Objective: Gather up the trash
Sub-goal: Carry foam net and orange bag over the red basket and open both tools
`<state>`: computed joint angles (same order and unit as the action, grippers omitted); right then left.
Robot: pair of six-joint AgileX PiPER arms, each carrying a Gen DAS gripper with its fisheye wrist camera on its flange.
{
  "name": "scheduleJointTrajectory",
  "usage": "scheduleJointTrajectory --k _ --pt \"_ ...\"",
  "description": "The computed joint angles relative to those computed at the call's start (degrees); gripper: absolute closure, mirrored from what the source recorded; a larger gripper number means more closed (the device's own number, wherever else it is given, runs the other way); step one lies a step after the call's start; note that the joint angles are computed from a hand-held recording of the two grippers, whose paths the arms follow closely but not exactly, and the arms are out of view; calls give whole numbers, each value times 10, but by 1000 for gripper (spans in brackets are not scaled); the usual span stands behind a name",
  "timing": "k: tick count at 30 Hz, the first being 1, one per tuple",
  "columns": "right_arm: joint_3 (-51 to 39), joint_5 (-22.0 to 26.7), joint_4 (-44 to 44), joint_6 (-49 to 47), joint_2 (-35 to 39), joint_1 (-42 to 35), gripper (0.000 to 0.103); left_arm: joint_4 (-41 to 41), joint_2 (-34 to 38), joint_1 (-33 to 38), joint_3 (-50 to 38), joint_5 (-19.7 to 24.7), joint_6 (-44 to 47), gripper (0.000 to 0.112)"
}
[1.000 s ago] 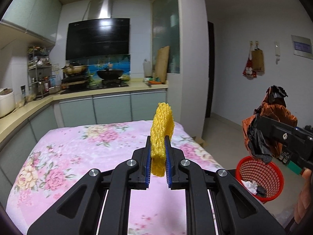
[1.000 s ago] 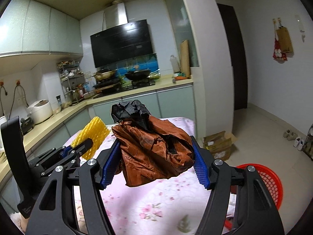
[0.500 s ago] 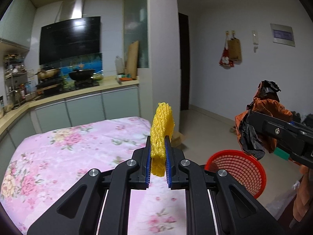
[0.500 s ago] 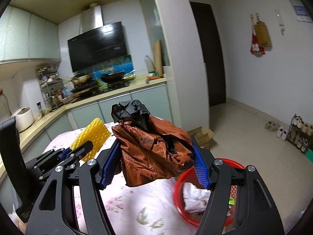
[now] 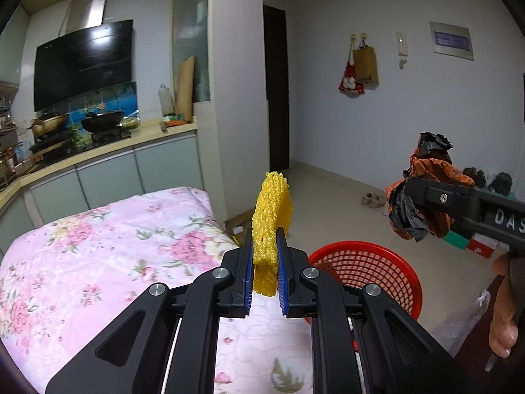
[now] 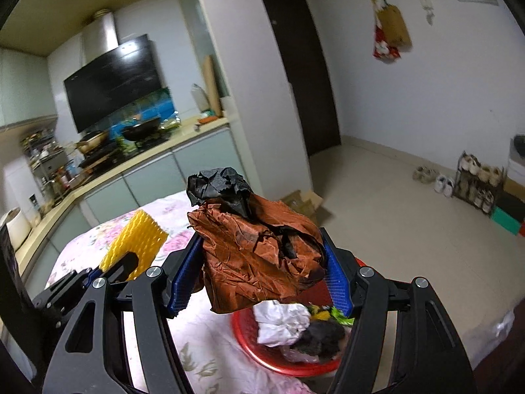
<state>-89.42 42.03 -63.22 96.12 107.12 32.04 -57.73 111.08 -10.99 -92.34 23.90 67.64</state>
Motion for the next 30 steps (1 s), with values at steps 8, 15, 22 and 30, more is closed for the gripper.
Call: scheduleJointTrajectory --k 8,15,22,30 --pt "2 -4 108 -58 12 -53 39 102 53 -29 -69 43 -100 101" --pt "2 -15 199 -113 30 -96 38 187 122 -52 -169 113 -192 101" --pt "6 -50 291 -164 45 -131 30 228 170 -79 -232 151 -230 98" --pt "30 -89 306 -152 31 -139 22 211 165 -78 -213 132 -228 48"
